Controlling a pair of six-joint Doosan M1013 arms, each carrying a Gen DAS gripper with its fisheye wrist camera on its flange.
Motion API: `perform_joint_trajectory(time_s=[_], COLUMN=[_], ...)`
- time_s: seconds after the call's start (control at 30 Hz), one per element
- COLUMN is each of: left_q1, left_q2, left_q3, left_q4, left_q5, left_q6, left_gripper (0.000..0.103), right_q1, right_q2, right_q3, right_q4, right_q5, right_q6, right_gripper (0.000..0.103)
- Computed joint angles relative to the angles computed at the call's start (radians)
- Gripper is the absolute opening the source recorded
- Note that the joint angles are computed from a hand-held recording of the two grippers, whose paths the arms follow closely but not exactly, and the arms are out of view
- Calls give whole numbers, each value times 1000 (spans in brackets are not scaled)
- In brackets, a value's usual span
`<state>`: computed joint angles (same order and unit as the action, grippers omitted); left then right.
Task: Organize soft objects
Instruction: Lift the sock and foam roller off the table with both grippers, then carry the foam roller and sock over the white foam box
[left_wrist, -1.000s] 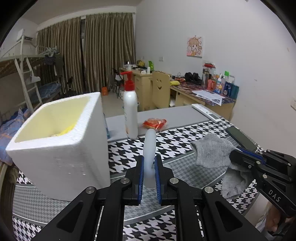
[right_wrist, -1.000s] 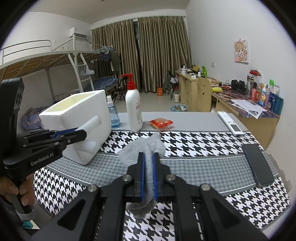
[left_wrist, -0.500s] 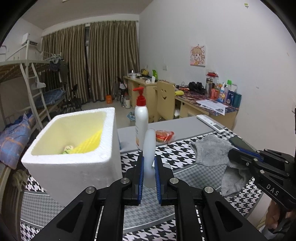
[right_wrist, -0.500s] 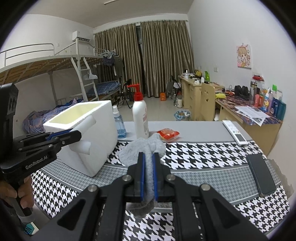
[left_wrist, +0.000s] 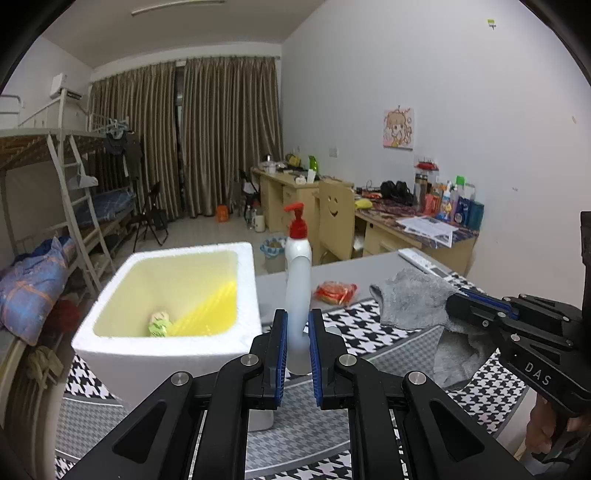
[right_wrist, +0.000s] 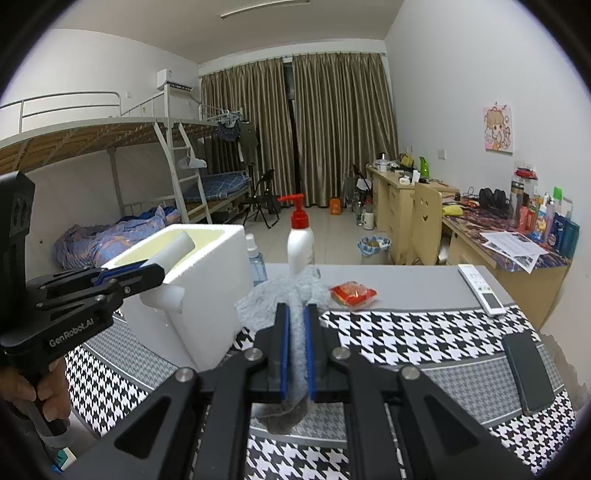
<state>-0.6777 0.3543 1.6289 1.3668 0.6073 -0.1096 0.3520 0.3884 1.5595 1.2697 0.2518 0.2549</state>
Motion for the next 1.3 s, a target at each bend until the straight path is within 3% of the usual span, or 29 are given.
perform_joint_trajectory(time_s=[0.33, 1.3], left_q1=[8, 49], left_q2=[-17, -22], left_q3=[16, 0], left_q4=[66, 89], left_q5=[21, 21], left_q6=[-57, -67], left_gripper=[12, 12], right_q1=[11, 46], right_q2=[10, 44], right_q3=[-30, -108], right_q4=[6, -40], right_q5=[11, 42], right_q6=[-14, 47], right_gripper=[11, 11])
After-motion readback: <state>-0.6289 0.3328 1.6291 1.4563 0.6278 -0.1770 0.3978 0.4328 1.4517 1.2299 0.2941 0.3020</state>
